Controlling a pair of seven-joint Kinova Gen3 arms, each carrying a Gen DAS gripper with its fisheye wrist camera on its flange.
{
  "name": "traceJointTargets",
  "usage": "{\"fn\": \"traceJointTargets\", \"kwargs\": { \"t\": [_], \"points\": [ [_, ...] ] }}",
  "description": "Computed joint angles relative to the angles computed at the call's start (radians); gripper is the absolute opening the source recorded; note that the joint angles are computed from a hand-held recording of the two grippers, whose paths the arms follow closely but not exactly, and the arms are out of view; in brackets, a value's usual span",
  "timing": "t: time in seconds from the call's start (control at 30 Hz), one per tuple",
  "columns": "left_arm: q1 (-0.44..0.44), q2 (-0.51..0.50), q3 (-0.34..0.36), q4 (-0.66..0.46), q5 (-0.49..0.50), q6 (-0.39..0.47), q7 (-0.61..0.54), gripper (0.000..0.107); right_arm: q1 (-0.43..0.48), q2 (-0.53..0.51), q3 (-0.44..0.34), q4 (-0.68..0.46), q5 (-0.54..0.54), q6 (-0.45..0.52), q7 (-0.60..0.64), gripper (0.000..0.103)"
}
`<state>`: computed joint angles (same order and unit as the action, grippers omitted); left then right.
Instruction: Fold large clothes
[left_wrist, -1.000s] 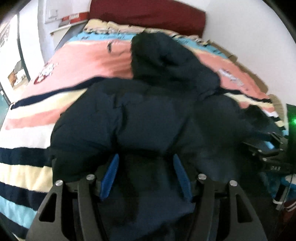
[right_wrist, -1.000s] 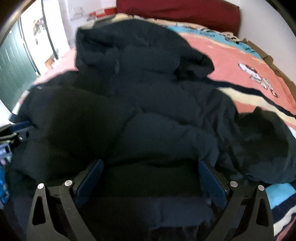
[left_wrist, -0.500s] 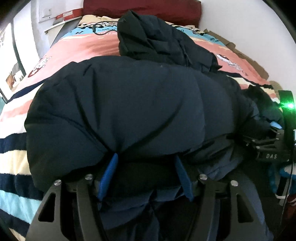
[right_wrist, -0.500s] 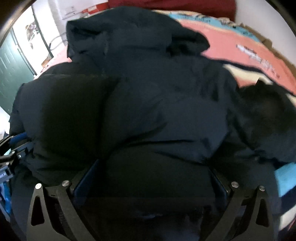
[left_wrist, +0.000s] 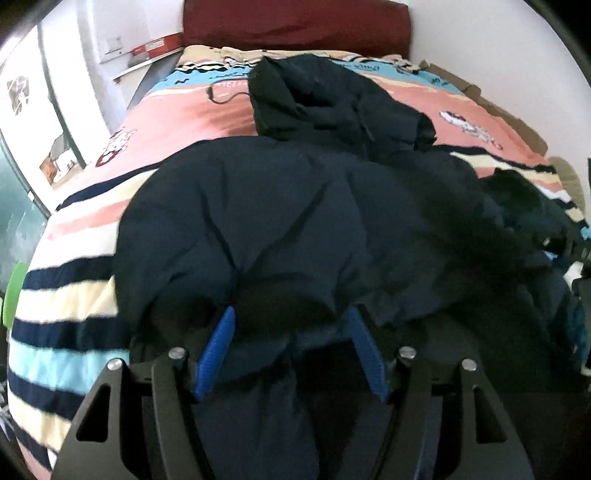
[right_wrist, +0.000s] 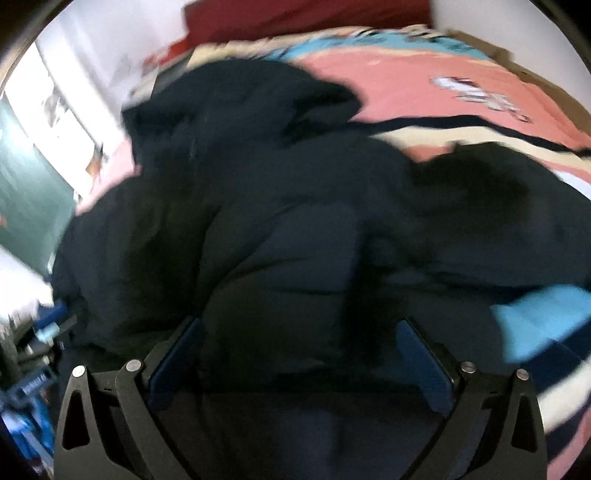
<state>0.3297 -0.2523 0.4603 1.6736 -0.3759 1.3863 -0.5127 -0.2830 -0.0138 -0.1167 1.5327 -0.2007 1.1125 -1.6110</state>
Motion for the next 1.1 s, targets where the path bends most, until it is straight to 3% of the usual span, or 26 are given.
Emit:
{"fn": "traceJointTargets", "kwargs": {
  "t": [0.3, 0.5, 0.73, 1.03, 1.1],
  "points": [
    [-0.004, -0.027, 0.094, -0.064, 0.005, 0.074, 0.104, 0.062, 0.222, -0.080, 0.199, -0.012, -0.191, 0.059, 0.174, 0.102],
    [-0.004, -0.043, 0.116, -0.048, 0.030, 0.051, 0.155, 0.062, 0.416, -0.019, 0.323, -0.078, -0.253, 0.092, 0.310, 0.102],
    [-0.015, -0.059, 0.113, -0.011, 0.062, 0.016, 0.176, 0.063, 0.596, 0.117, 0.343, -0.187, -0.199, 0.068, 0.281, 0.102],
    [-0.047, -0.083, 0.114, -0.003, 0.087, -0.002, 0.171, 0.062, 0.807, 0.283, 0.287, -0.245, -0.351, 0.151, 0.207, 0.095],
    [-0.053, -0.091, 0.114, 0.001, 0.094, -0.009, 0.168, 0.062, 0.826, 0.293, 0.269, -0.228, -0.361, 0.130, 0.176, 0.092]
  ]
}}
